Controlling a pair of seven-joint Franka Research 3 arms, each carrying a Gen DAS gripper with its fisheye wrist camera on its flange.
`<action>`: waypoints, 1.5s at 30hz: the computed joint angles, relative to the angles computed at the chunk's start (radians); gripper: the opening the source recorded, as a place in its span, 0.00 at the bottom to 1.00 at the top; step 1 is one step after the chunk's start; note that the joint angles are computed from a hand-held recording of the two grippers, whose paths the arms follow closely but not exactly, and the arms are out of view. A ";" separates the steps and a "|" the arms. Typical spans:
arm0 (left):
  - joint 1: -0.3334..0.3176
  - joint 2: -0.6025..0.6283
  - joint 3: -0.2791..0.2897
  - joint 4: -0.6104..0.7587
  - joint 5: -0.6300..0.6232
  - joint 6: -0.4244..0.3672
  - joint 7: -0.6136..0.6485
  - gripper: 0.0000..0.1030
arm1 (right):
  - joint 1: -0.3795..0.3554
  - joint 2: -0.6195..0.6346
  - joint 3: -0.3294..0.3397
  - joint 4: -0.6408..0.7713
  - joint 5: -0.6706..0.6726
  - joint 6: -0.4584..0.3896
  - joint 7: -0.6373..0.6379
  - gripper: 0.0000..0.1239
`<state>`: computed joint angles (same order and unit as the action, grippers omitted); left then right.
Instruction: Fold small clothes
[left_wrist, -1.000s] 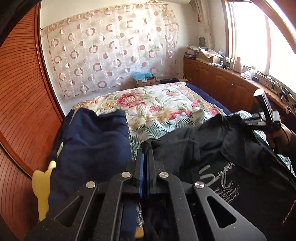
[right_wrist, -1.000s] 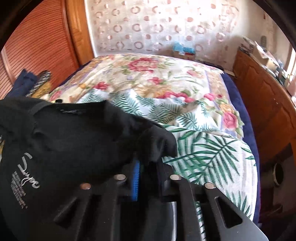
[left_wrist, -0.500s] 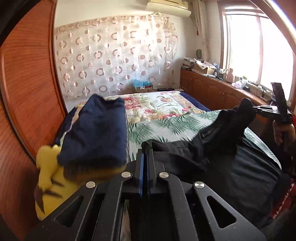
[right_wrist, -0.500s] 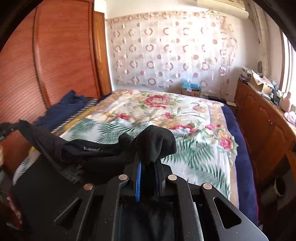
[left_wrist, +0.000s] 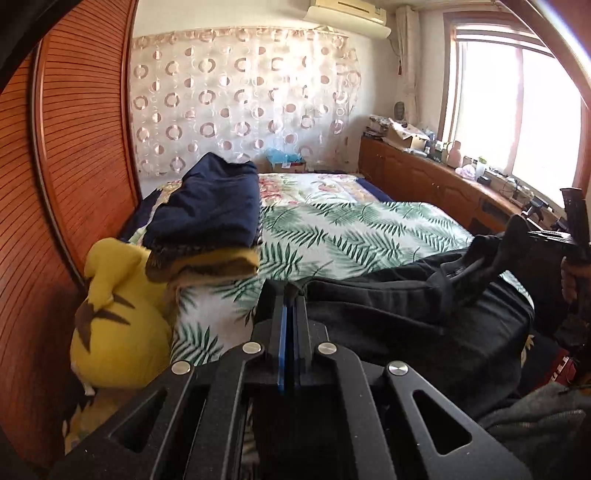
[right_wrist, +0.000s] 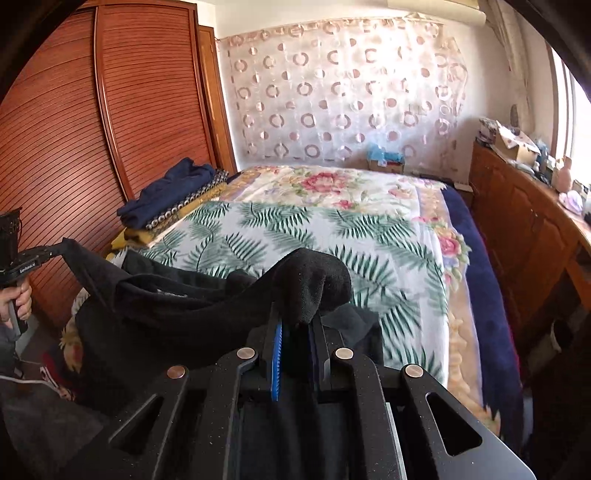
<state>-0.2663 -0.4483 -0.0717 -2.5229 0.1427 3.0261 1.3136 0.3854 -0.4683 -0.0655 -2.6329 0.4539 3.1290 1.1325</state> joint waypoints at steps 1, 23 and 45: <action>0.016 -0.014 -0.015 -0.017 0.009 -0.004 -0.010 0.03 | -0.062 -0.012 0.063 0.010 -0.029 -0.045 0.055 0.09; 0.052 0.051 -0.034 -0.004 0.004 -0.049 -0.059 0.74 | -0.283 -0.113 0.217 -0.047 -0.313 -0.266 0.346 0.19; 0.124 0.440 -0.090 0.393 0.061 -0.124 -0.012 0.76 | -0.293 0.187 0.193 0.126 -0.391 -0.124 0.369 0.39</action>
